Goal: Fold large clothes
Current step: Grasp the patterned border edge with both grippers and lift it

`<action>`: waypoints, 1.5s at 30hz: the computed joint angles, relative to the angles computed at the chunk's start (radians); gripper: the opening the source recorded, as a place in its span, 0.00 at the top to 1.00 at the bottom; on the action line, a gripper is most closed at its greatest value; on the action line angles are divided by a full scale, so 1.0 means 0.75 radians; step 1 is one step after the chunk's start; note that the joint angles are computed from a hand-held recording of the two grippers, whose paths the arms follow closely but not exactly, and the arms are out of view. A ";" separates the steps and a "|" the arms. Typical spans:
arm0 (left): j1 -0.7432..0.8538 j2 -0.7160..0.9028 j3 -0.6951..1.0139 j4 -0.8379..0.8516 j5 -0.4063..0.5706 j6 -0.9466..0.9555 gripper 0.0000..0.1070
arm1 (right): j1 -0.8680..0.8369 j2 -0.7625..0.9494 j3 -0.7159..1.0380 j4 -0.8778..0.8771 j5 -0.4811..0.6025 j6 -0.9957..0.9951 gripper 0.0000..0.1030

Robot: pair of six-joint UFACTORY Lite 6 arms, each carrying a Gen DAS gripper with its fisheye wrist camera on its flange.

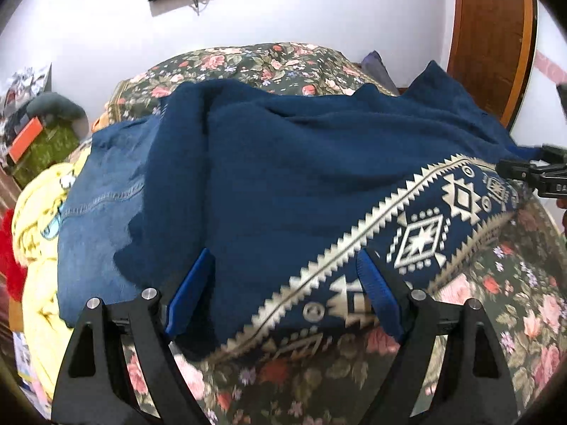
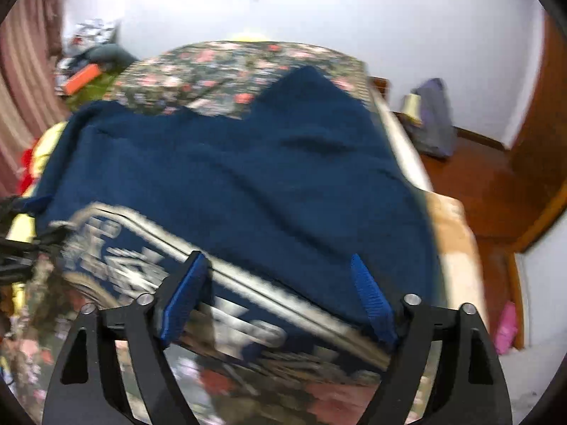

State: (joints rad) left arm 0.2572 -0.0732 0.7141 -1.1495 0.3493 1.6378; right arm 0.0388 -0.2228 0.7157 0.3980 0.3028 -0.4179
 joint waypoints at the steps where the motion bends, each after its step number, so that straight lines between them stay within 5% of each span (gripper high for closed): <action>1: 0.036 -0.018 -0.012 0.024 0.033 -0.018 0.22 | -0.053 -0.013 -0.013 0.030 0.020 -0.044 0.20; 5: 0.083 -0.119 -0.101 0.108 -0.044 -0.124 0.20 | -0.319 -0.062 -0.078 0.452 0.174 -0.476 0.20; 7: 0.138 -0.104 -0.101 0.220 -0.094 -0.269 0.20 | -0.391 -0.097 -0.096 0.432 0.204 -0.446 0.20; 18: 0.696 0.234 0.129 0.221 0.658 -0.484 0.20 | -0.266 -0.417 -0.182 0.072 0.240 -0.072 0.20; 22: 0.653 0.285 0.100 0.175 0.809 -0.472 0.20 | -0.214 -0.452 -0.202 0.098 0.248 -0.080 0.20; 33: 0.355 0.643 0.336 -0.045 0.865 -0.598 0.20 | -0.049 -0.345 -0.188 0.048 0.188 0.016 0.20; 38: 0.257 0.630 0.317 -0.212 0.733 -0.599 0.36 | 0.025 -0.326 -0.167 0.018 0.179 0.066 0.20; 45: 0.113 0.359 0.159 -0.294 0.471 -0.751 0.87 | 0.125 -0.274 -0.068 -0.115 0.182 0.232 0.20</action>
